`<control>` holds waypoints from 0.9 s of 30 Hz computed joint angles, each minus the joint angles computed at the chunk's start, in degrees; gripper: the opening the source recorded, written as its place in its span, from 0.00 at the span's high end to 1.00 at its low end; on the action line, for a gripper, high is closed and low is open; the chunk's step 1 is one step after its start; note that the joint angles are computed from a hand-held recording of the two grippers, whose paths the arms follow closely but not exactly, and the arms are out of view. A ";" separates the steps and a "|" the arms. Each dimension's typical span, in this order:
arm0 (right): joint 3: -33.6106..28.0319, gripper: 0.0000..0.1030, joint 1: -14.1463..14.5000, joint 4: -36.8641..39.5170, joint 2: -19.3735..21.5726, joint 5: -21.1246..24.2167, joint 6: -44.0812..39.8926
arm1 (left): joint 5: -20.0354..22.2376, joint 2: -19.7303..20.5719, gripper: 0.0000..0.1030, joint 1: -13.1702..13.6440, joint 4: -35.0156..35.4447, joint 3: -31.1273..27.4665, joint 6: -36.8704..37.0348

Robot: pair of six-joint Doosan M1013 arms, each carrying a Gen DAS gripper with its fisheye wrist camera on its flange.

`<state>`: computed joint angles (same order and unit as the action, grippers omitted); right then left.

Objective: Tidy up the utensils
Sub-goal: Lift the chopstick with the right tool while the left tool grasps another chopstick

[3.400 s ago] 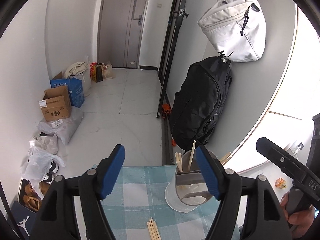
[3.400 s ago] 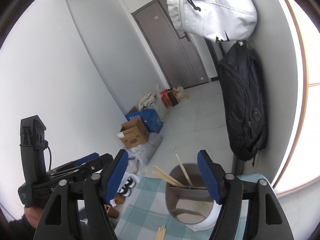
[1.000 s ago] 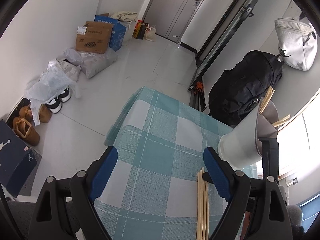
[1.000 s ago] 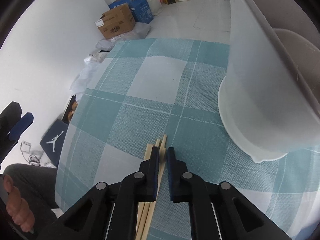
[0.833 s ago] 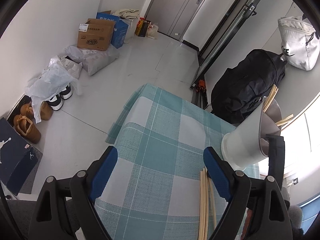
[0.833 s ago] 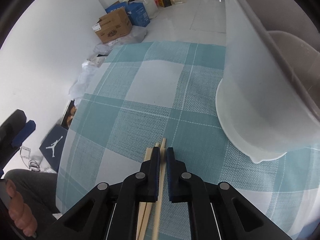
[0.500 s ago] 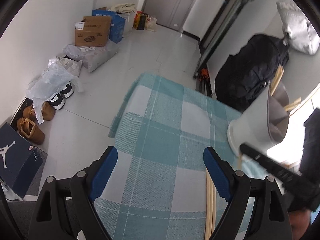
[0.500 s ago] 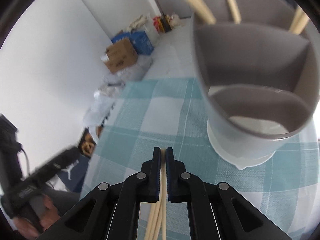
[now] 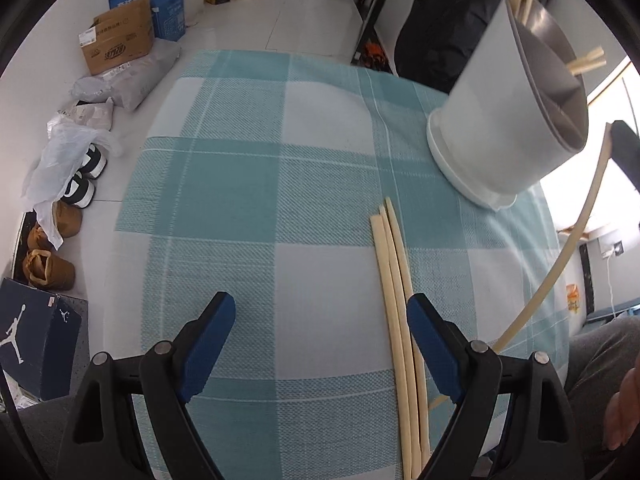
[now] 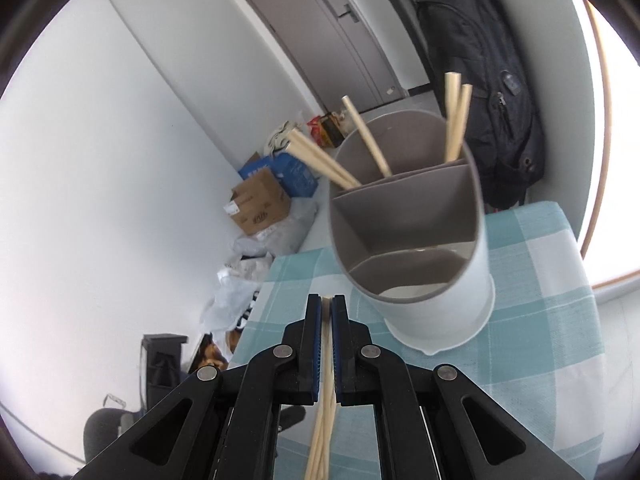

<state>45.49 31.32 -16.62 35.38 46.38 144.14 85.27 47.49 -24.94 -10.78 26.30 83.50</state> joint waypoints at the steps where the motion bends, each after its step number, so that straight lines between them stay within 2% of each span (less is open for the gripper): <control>1: 1.40 0.96 -0.10 -0.76 -0.98 -0.64 0.66 | 0.51 0.15 0.18 -0.45 1.50 -0.27 0.25; 6: 5.86 0.96 -0.27 -3.47 -3.90 -3.00 3.77 | -0.38 -0.92 0.17 -2.42 9.22 1.63 2.82; 9: 8.10 0.96 -0.42 -4.45 -5.21 -4.28 4.73 | -0.99 -1.51 0.17 -2.63 10.37 2.56 2.24; 12: 9.91 0.96 -0.66 -5.06 -6.26 -5.59 5.55 | -0.99 -1.50 0.12 -2.67 10.95 2.59 1.09; 17: 12.86 0.96 -0.74 -6.72 -8.17 -7.45 8.26 | 1.09 0.00 0.12 -2.86 11.41 -0.08 -0.53; 24: 14.58 0.96 -1.09 -9.37 -9.71 -7.77 10.12 | 3.66 1.55 0.12 -3.25 12.98 -3.10 -1.10; 27: 15.60 0.96 -1.25 -9.69 -10.42 -8.23 11.32 | 6.35 2.68 0.12 -3.94 16.60 -5.63 -1.62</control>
<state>61.09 30.08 -26.31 24.96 38.15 155.46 91.61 50.17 -28.88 5.82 20.67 81.88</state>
